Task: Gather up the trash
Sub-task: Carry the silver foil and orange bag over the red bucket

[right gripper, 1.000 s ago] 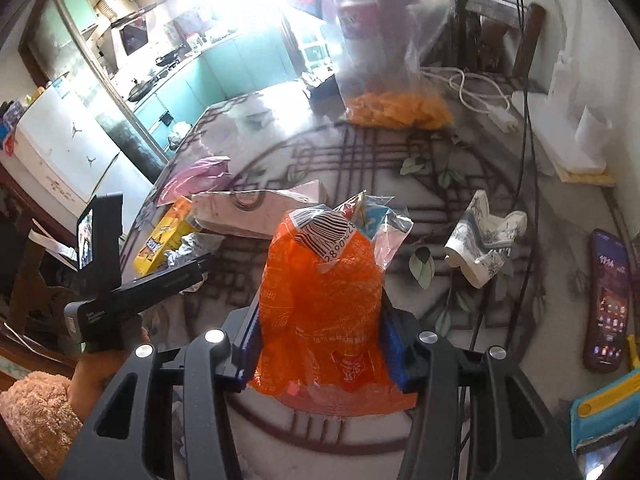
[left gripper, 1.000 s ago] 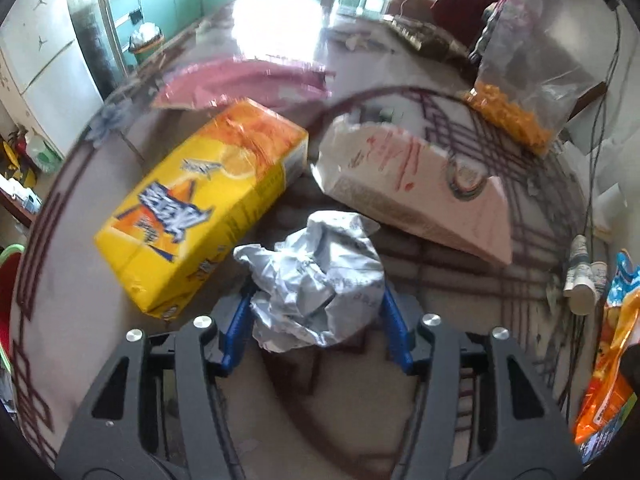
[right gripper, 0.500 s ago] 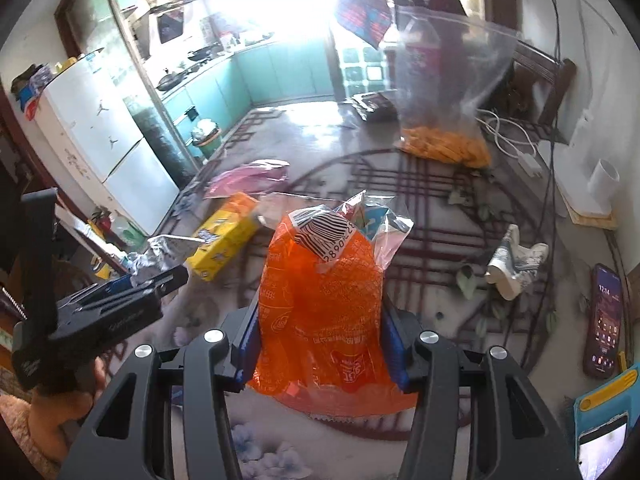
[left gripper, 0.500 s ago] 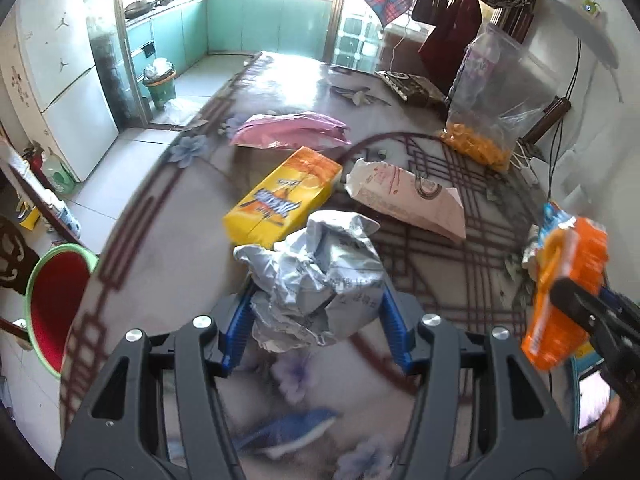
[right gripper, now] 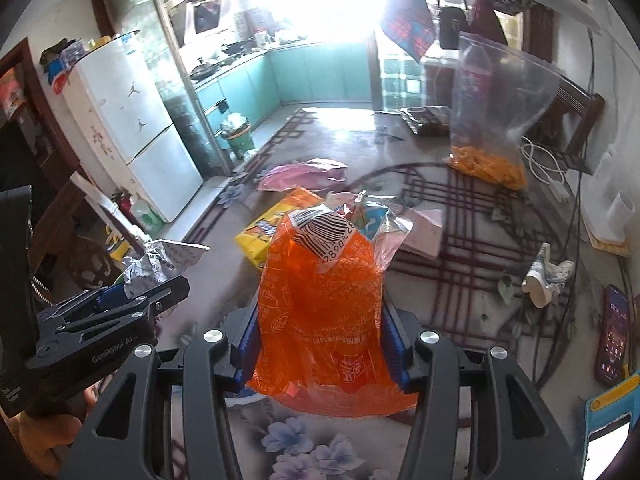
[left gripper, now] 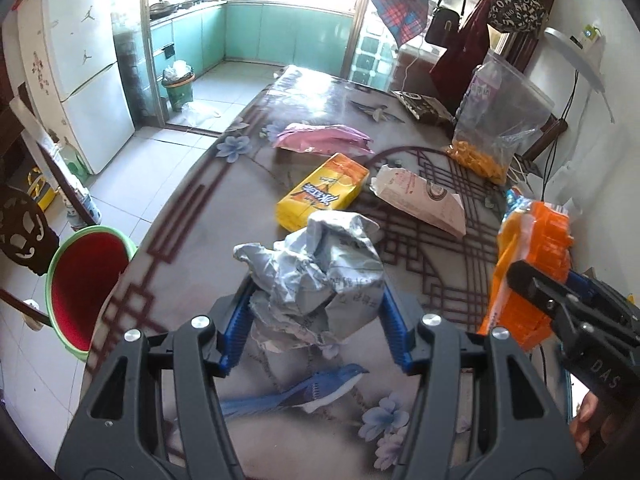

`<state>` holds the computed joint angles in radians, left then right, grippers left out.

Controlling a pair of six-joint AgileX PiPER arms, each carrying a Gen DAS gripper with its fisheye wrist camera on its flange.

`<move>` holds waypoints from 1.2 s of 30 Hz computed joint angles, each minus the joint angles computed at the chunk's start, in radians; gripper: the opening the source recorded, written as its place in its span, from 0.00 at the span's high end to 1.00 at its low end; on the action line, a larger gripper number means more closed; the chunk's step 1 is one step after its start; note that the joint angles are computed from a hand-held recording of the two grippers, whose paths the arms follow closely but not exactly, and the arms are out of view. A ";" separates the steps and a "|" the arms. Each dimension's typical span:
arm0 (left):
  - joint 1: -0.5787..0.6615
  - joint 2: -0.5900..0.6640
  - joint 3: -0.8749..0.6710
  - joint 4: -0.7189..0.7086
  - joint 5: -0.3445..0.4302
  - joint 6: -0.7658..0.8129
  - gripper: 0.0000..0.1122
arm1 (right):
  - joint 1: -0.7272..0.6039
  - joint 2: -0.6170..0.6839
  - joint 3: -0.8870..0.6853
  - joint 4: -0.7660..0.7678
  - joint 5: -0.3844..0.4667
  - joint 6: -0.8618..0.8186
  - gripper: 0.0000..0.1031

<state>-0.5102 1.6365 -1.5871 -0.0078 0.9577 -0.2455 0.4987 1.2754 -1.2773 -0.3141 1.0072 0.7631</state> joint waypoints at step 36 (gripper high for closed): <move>0.454 -0.041 0.100 -0.112 0.008 0.263 0.52 | 0.242 0.335 -0.333 -0.060 0.089 0.104 0.52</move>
